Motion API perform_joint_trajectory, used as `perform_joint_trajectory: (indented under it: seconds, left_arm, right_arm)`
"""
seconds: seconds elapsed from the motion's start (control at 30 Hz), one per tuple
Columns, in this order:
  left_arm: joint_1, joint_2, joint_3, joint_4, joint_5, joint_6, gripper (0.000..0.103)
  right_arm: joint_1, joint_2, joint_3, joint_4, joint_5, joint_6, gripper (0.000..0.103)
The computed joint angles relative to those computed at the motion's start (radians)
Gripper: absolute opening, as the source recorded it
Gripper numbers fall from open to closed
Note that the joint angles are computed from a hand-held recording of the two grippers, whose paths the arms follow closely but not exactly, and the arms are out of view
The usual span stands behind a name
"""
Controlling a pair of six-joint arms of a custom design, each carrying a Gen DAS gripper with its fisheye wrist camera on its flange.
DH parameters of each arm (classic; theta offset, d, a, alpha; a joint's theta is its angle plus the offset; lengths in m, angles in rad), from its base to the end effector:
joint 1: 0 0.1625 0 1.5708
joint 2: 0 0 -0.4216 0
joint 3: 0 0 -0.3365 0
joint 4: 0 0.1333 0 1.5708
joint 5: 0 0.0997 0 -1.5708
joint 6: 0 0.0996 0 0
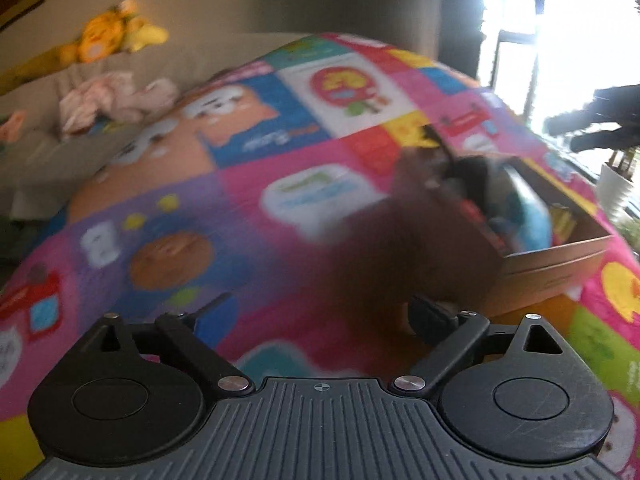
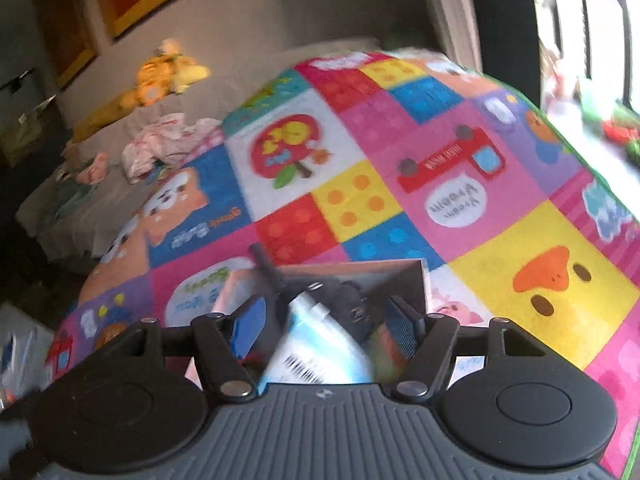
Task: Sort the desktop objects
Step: 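Drop the black cylinder into the box with the left gripper while the right drops the pink toy in, then grasp the white bottle with the left gripper while the right grasps the boy figurine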
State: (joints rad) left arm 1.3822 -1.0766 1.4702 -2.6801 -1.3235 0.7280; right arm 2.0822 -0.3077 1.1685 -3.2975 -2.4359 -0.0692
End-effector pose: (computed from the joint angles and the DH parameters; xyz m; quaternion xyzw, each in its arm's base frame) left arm 0.0331 -0.6674 0.3971 0.3725 0.8527 -0.3042 0.2040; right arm 0.4098 -0.6128 0.0691 0.0674 -0.8400 0.4551 0.2877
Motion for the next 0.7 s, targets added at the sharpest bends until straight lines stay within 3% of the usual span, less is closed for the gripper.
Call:
perform_joint_trajectory:
  seconds: [0.13, 0.23, 0.37, 0.47, 0.53, 0.57, 0.6, 0.63, 0.7]
  left_arm:
    - [0.011, 0.002, -0.012, -0.025, 0.062, -0.021, 0.097]
    - [0.014, -0.005, -0.005, -0.051, 0.088, -0.019, 0.097]
    - [0.016, -0.024, 0.003, -0.052, 0.093, -0.017, 0.098]
    - [0.018, -0.045, 0.014, -0.07, 0.09, -0.015, 0.099]
    - [0.023, -0.056, 0.015, -0.079, 0.086, -0.022, 0.1]
    - [0.026, -0.061, 0.014, -0.081, 0.083, -0.028, 0.1]
    - [0.029, -0.064, 0.011, -0.081, 0.083, -0.035, 0.1]
    - [0.032, -0.067, 0.01, -0.081, 0.082, -0.042, 0.1]
    - [0.039, -0.073, 0.008, -0.074, 0.077, -0.058, 0.1]
  right_arm:
    - [0.064, 0.055, 0.02, -0.01, 0.041, -0.12, 0.074]
    - [0.095, 0.099, 0.026, 0.071, 0.121, -0.123, 0.072]
    - [0.12, 0.203, -0.058, 0.165, 0.188, -0.211, 0.066]
    - [0.119, 0.27, -0.166, 0.26, 0.187, -0.189, 0.066]
    - [0.119, 0.315, -0.24, 0.293, 0.14, -0.197, 0.065]
    - [0.119, 0.322, -0.252, 0.298, 0.125, -0.202, 0.062]
    - [0.116, 0.317, -0.247, 0.315, 0.127, -0.19, 0.05]
    - [0.113, 0.305, -0.236, 0.334, 0.136, -0.166, 0.045]
    - [0.113, 0.277, -0.183, 0.31, 0.146, -0.147, 0.045]
